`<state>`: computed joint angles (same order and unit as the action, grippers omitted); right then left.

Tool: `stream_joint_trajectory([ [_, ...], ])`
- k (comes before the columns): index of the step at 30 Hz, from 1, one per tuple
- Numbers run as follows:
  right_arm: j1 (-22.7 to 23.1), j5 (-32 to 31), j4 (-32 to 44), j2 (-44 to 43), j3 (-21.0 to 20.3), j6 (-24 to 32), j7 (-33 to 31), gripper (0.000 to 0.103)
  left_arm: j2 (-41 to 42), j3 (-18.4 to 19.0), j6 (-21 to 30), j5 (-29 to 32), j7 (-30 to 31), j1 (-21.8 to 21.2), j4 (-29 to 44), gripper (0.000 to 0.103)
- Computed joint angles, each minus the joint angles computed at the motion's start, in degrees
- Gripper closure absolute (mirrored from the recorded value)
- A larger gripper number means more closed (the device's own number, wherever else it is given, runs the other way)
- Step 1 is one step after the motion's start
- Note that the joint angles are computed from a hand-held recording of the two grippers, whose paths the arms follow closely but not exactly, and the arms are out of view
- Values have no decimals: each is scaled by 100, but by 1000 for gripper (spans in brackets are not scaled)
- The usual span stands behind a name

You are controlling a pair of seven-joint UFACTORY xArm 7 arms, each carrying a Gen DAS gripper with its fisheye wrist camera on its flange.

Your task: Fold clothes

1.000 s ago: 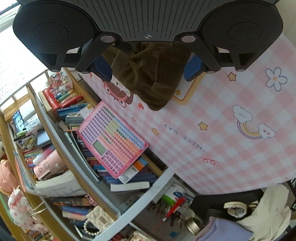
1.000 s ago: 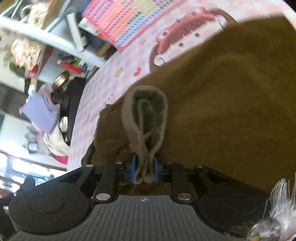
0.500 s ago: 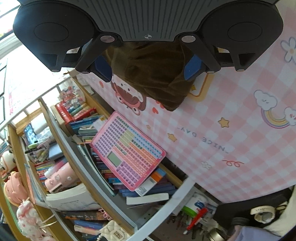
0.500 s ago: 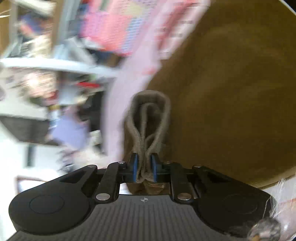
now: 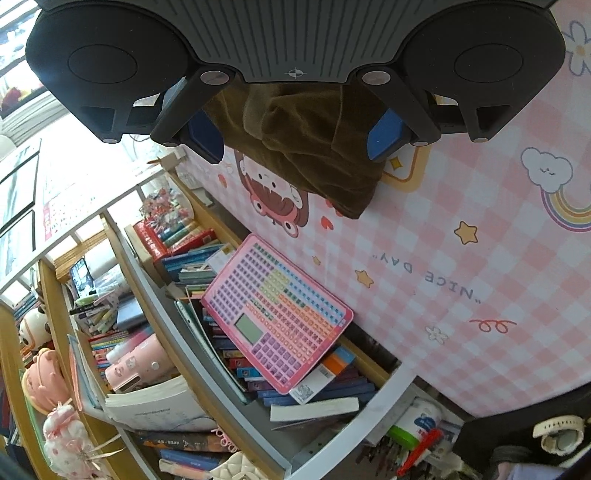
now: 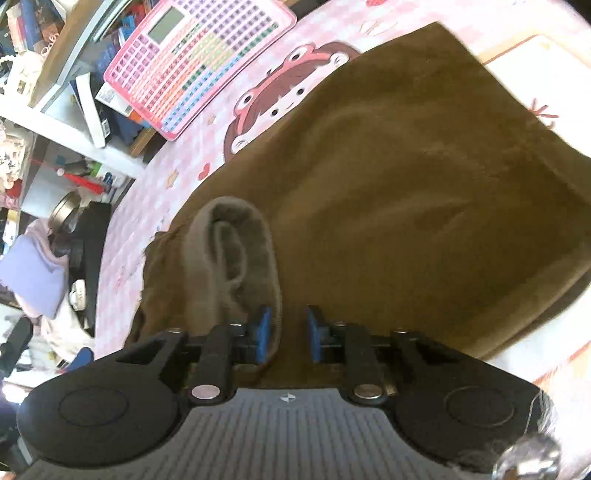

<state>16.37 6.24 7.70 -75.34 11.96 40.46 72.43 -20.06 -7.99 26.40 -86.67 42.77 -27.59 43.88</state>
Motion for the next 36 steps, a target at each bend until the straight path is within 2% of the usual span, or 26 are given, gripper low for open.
stream_joint_trajectory([
  [5, 45, -194, 172, -483, 517, 1021, 445, 81, 158, 121, 328, 77, 53, 102, 42, 16],
  [9, 206, -441, 577, -265, 953, 1714, 546, 78, 304, 165, 558, 135, 25, 197, 68, 16],
  [15, 327, -901, 1223, 208, 1395, 2490, 440, 63, 510, 108, 861, 190, 114, 268, 147, 16],
  [22, 333, -1247, 1565, 455, 1603, 3041, 380, 51, 446, -227, 406, 696, -54, 51, 120, 16],
  [25, 443, -1333, 1588, 332, 1606, 3292, 315, 47, 263, -465, -114, 1542, -594, -95, -19, 16],
  [28, 556, -1392, 1524, 101, 1506, 3454, 149, 44, 72, -820, -549, 2787, -1485, -84, -191, 15],
  [32, 648, -1419, 1290, -296, 1249, 3464, -207, 42, -114, -1642, -807, 4790, -3024, 404, -302, 13],
  [36, 683, -1514, 950, -744, 811, 3177, -918, 41, -231, -2208, -903, 5864, -4183, 710, -333, 13],
])
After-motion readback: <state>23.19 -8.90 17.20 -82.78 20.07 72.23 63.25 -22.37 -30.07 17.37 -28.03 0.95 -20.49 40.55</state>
